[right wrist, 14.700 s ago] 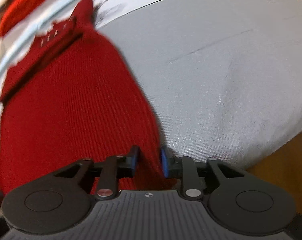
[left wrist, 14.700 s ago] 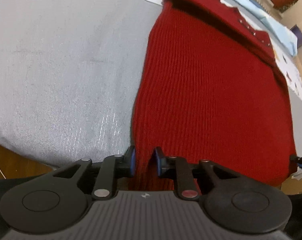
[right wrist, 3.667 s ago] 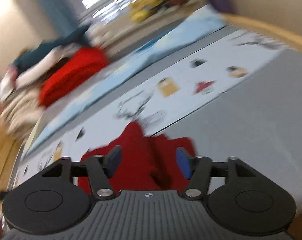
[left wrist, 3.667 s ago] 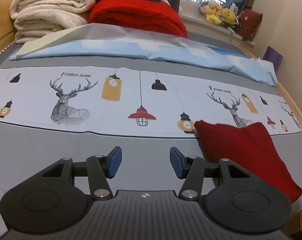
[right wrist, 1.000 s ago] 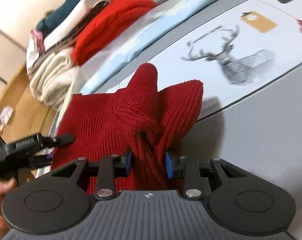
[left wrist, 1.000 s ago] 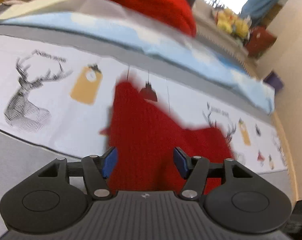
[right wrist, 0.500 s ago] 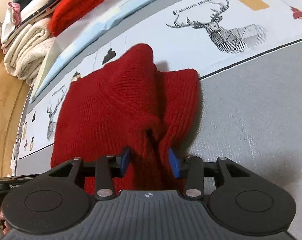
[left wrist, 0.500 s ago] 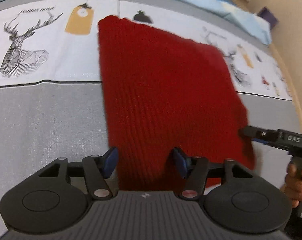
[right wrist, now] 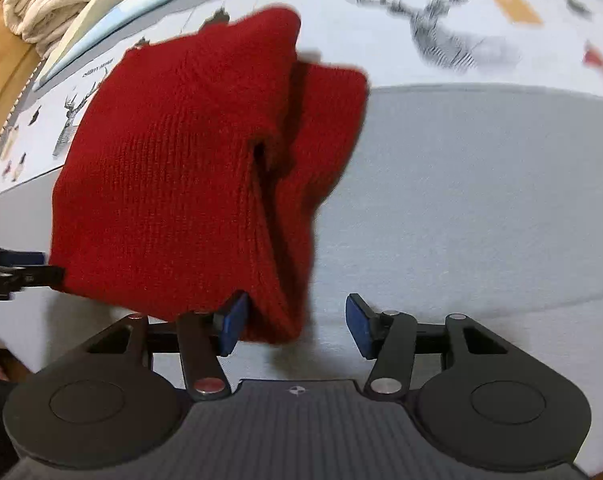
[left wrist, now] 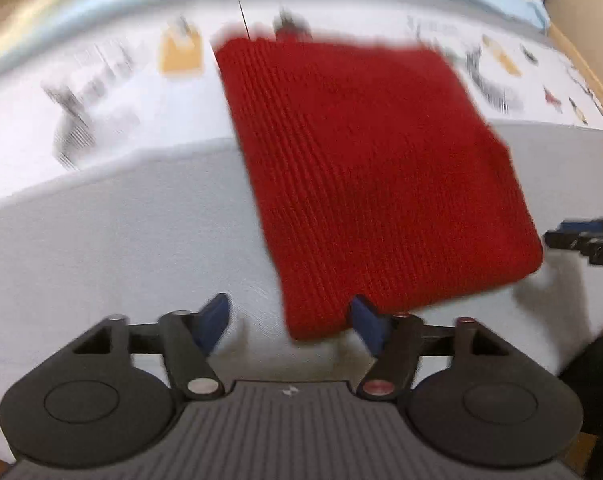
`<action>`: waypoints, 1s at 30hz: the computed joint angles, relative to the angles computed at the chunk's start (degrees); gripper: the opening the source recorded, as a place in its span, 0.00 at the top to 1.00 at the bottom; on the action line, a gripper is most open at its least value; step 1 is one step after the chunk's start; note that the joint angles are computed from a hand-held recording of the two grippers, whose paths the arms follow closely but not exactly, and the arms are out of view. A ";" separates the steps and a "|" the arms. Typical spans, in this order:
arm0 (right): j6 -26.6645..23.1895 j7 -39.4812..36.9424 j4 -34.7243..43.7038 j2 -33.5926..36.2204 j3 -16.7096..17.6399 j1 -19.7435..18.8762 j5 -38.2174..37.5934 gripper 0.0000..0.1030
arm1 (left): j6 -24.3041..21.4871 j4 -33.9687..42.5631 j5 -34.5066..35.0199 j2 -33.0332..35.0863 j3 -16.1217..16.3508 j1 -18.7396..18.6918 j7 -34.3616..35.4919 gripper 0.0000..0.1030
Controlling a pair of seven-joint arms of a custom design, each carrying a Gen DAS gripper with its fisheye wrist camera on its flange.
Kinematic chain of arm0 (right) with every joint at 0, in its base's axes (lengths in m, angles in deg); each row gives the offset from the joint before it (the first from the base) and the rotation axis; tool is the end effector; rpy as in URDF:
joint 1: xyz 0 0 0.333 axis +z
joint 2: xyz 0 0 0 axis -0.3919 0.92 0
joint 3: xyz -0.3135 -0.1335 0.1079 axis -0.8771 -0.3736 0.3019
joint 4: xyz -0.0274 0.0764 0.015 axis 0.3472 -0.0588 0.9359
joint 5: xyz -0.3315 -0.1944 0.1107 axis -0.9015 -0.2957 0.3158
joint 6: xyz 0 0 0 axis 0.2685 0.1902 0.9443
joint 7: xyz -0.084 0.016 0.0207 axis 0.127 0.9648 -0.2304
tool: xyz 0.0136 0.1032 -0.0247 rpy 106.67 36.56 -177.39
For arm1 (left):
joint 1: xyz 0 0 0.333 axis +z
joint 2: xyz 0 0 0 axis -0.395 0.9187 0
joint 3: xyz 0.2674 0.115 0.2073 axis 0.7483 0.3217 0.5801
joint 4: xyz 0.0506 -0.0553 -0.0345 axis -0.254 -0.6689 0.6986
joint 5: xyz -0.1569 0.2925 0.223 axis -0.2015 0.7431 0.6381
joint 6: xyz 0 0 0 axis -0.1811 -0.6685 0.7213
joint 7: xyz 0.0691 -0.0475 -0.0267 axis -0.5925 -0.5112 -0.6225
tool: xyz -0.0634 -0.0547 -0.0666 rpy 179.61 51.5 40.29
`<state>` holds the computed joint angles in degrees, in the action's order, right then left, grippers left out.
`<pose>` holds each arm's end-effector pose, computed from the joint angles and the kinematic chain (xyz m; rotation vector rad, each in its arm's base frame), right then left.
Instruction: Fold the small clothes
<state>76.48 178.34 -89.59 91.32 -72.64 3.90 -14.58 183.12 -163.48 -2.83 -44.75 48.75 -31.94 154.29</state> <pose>0.5992 0.3821 0.5076 -1.8369 1.9810 -0.0502 0.6273 -0.2065 0.5501 -1.7124 2.3027 -0.5064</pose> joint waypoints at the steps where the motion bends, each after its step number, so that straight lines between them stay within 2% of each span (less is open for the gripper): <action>1: 0.39 1.74 -0.51 -1.03 -1.42 1.64 -4.68 0.47 | 3.96 -2.96 1.27 -2.47 0.22 -0.16 -0.74 0.16; 3: 2.56 7.79 -2.69 -3.94 -4.55 5.38 -17.89 0.46 | 12.62 -9.78 4.19 -8.13 0.52 -0.30 -3.81 0.13; 5: 6.73 17.46 -6.11 -7.61 -6.51 7.78 -30.89 0.40 | 20.77 -16.63 5.51 -13.52 0.40 0.08 -7.75 0.00; 6: 8.70 23.90 -7.86 -9.65 -7.19 8.78 -37.47 0.28 | 25.30 -20.14 6.87 -16.09 0.02 0.49 -10.65 0.01; 7: 9.89 29.15 -9.12 -11.23 -7.30 9.24 -42.46 0.22 | 29.13 -23.33 8.72 -18.44 -0.66 1.19 -13.66 0.01; 8: 10.79 35.52 -10.64 -13.15 -7.20 9.87 -48.43 0.11 | 32.49 -26.45 10.90 -20.79 -1.78 2.27 -17.06 0.01; 9: 10.67 39.88 -11.67 -14.52 -6.58 10.12 -52.61 0.05 | 33.99 -28.18 13.00 -22.32 -3.33 3.53 -20.11 0.01; 10: 9.89 43.60 -12.51 -15.74 -5.65 10.34 -56.18 0.02 | 34.94 -29.68 15.34 -23.67 -5.19 5.16 -23.42 0.01; 11: 9.04 46.23 -13.40 -16.85 -4.59 10.37 -58.61 0.01 | 35.29 -30.81 18.13 -24.91 -7.67 7.37 -27.56 0.01; 14: 5.75 52.26 -15.77 -19.07 -0.93 10.17 -61.87 0.01 | 34.18 -34.50 18.89 -28.69 -9.70 7.17 -31.46 0.01; 15: 5.05 54.22 -16.75 -19.61 0.29 10.01 -62.15 0.01 | 34.36 -35.35 21.63 -29.43 -12.81 9.82 -36.00 0.01; 16: 4.97 55.25 -17.72 -19.94 1.17 9.52 -61.99 0.01 | 34.71 -36.53 23.35 -30.19 -14.60 11.16 -39.39 0.01; 18: 4.42 56.54 -19.17 -20.03 3.27 8.89 -60.28 0.01 | 34.08 -38.18 23.24 -29.47 -14.41 9.41 -39.99 0.01; 19: 3.86 56.49 -19.40 -19.80 4.29 8.57 -58.56 0.01 | 31.06 -37.72 22.36 -28.89 -13.45 7.32 -38.60 0.01; 20: 3.24 54.34 -19.33 -19.24 4.96 8.17 -54.72 0.01 | 29.14 -36.76 22.84 -28.03 -13.64 6.99 -39.17 0.01; 21: 2.19 52.76 -18.65 -18.66 5.67 8.14 -52.30 0.01 | 29.89 -36.48 24.79 -27.47 -14.12 7.70 -41.11 0.01; 24: 1.73 52.54 -17.38 -17.07 6.04 7.89 -54.03 0.01 | 31.11 -34.93 34.43 -25.59 -16.75 11.20 -46.71 0.01; 26: 0.70 51.19 -15.98 -15.61 5.89 8.14 -54.70 0.01 | 30.60 -34.01 35.79 -23.76 -15.54 10.08 -46.88 0.01; 30: 1.20 49.79 -14.69 -14.05 5.18 8.85 -53.69 0.01 | 30.39 -33.69 31.11 -21.82 -10.25 5.22 -45.09 0.01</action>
<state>77.68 228.14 -104.28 77.27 -67.46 12.75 -68.27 213.51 -197.17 28.28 -66.56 38.50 -26.72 109.20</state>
